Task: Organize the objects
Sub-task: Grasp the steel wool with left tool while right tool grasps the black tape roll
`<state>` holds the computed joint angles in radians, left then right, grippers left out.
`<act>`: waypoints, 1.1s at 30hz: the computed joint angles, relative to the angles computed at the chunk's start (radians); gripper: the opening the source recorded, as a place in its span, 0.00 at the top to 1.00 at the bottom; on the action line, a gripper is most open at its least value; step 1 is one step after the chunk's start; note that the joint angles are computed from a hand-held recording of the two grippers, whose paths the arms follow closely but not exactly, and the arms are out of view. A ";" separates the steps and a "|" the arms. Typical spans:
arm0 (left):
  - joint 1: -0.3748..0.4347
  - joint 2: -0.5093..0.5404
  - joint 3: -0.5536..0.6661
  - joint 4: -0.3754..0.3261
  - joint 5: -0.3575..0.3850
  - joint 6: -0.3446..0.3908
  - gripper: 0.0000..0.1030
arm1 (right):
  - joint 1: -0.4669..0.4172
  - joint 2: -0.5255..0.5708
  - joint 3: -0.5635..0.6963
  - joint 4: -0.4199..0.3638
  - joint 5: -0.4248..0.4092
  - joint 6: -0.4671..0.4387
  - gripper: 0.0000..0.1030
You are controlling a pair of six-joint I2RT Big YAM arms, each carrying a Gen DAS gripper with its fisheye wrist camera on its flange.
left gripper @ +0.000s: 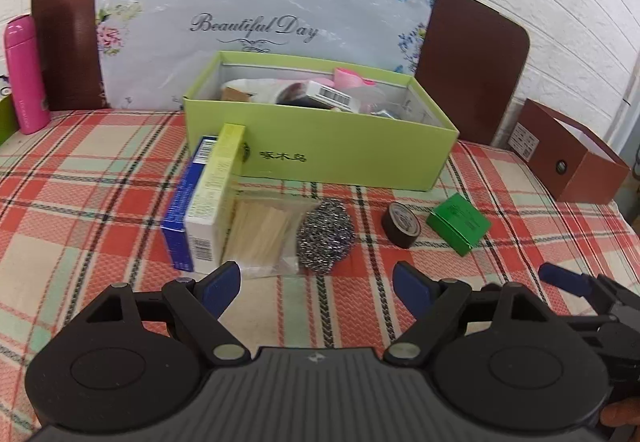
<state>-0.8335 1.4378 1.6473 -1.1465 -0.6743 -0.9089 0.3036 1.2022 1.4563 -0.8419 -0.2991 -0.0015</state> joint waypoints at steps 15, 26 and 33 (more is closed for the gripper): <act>0.108 0.099 0.037 0.081 0.136 0.172 0.67 | -0.005 0.001 -0.016 -0.024 -0.024 0.008 0.00; 0.036 -0.045 -0.110 0.103 0.173 0.053 0.68 | 0.069 0.178 0.142 -0.040 -0.006 -0.093 0.35; 0.024 -0.059 -0.130 0.097 0.179 0.024 0.68 | 0.126 0.314 0.269 -0.081 0.072 -0.108 0.50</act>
